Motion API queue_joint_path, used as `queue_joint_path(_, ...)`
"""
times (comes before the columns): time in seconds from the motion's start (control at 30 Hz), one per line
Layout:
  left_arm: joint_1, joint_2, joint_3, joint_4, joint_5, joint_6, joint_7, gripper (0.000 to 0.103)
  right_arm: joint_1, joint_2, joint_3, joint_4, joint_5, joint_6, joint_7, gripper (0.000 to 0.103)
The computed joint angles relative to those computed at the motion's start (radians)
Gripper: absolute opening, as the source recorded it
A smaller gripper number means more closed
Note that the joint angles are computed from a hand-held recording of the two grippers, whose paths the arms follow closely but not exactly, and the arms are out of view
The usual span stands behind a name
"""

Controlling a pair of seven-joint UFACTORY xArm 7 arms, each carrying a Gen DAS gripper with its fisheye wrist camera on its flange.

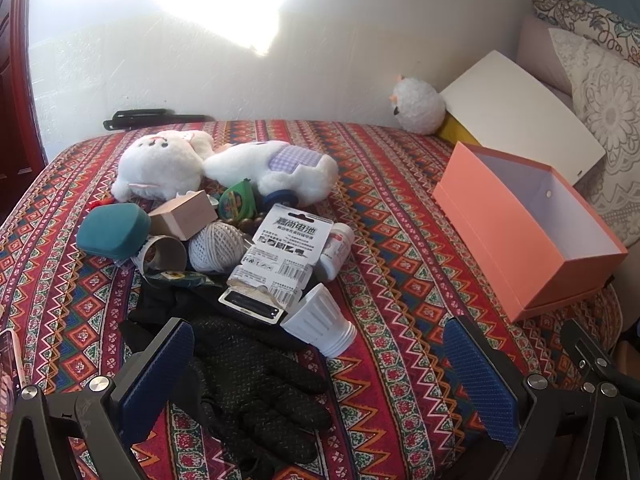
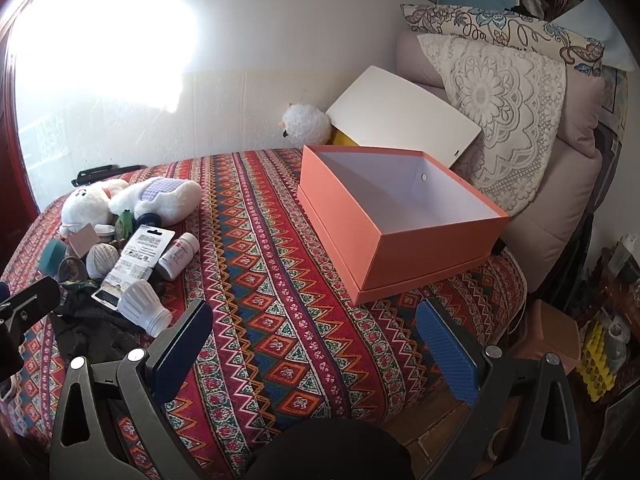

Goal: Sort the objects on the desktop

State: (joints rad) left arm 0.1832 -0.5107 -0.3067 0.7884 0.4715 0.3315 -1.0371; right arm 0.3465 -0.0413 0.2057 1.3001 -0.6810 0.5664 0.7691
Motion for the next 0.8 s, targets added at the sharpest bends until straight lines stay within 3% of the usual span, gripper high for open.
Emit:
queue_joint_path(0.07, 0.057, -0.009, -0.04, -0.02, -0.019, -0.063, -0.005, 0.103, 0.0, -0.001, 0.0, -0.003, 0.002, -0.001, -0.002, 0.103)
queue_joint_path(0.2, -0.06, 0.013, 0.034, 0.041, -0.045, 0.133, 0.082, 0.103, 0.001, 0.0, 0.001, -0.003, 0.003, 0.001, -0.004, 0.103)
queue_joint_path(0.33, -0.093, 0.024, 0.056, 0.059, -0.063, 0.171, 0.096, 0.103, 0.001, 0.001, 0.0, -0.003, 0.004, 0.0, -0.008, 0.103)
queue_joint_path(0.8, -0.069, 0.031, 0.035, 0.064, 0.051, 0.169, 0.061, 0.103, 0.005, 0.007, -0.002, 0.001, -0.005, 0.002, -0.008, 0.103)
